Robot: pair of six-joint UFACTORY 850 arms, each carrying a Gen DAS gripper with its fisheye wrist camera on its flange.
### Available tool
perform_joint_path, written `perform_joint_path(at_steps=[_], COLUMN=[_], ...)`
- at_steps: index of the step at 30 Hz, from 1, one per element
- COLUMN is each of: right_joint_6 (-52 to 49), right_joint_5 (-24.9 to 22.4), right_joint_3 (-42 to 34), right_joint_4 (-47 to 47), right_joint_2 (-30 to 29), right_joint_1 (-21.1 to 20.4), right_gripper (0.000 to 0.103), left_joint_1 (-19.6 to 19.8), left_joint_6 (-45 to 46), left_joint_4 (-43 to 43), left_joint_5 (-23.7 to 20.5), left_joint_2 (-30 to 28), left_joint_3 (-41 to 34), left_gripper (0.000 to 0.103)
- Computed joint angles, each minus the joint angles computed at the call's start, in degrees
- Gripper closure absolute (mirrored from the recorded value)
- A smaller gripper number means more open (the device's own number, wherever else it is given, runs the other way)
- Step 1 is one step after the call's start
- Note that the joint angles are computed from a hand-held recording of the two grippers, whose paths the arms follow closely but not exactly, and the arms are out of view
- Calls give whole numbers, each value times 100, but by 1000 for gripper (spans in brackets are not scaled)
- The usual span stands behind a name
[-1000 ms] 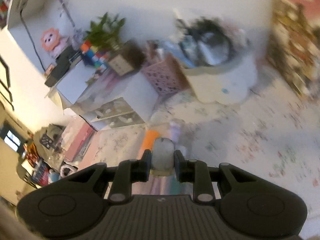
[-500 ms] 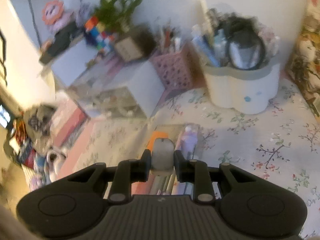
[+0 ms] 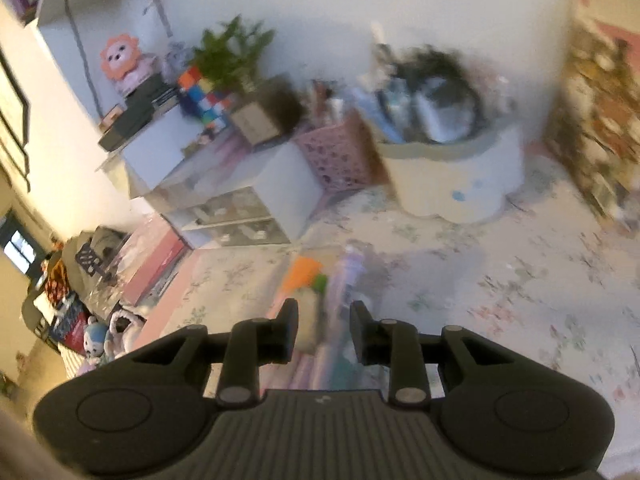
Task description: Organize stationery
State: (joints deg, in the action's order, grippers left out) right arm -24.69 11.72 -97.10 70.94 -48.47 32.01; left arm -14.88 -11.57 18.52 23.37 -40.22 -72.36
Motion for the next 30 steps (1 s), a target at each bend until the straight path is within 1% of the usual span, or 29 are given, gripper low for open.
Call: perform_joint_path(at_steps=[1,2,4,6,7,10,12,16,18,21,22,23,26,27,30], right_joint_6=[493,757,868,1143,1387,2062,2074,1974,1700,1613,1551,1539,1737,1824,1552], right_joint_5=[23,59,149,246,278,224,204,219,212,249,256,262,272,274,315], right_joint_3=[141,243,399,526,582,646,654,612,590,614,615,626,686,699,697], right_joint_4=[-423,-657,-749,-982,-1182,-1759,-1660,-1479,-1255,-1143,-1067,-1051,-1178,-1242,-974], right_joint_2=[62,104,166,203,208,127,62,-47,-68,-64,-61,-57,-30,-25,-9], right_joint_1=[-4,0,18,28,25,3,11,40,59,72,78,81,77,74,91], right_gripper=[53,53,53,52,52,52,52,52,50,43,43,43,43,43,43], left_joint_1=[1,10,12,29,40,49,43,46,61,69,76,76,57,56,56], left_joint_6=[-181,-435,-830,-1524,-2030,-2851,-3174,-3331,-3143,-3607,-3871,-3900,-3352,-3331,-3318], left_joint_4=[159,391,795,1489,1977,2825,3136,3321,3166,3653,3885,3914,3357,3335,3328], left_joint_5=[-184,-374,-695,-980,-1128,-1355,-1454,-1491,-1443,-1485,-1499,-1513,-1536,-1539,-1534], left_joint_2=[-19,-46,-118,-207,-253,-348,-392,-404,-382,-407,-411,-402,-358,-348,-329], left_joint_3=[-103,-221,-454,-700,-832,-1056,-1157,-1189,-1141,-1212,-1231,-1228,-1173,-1168,-1162], left_gripper=[31,31,31,31,31,31,31,31,31,31,31,31,31,31,31])
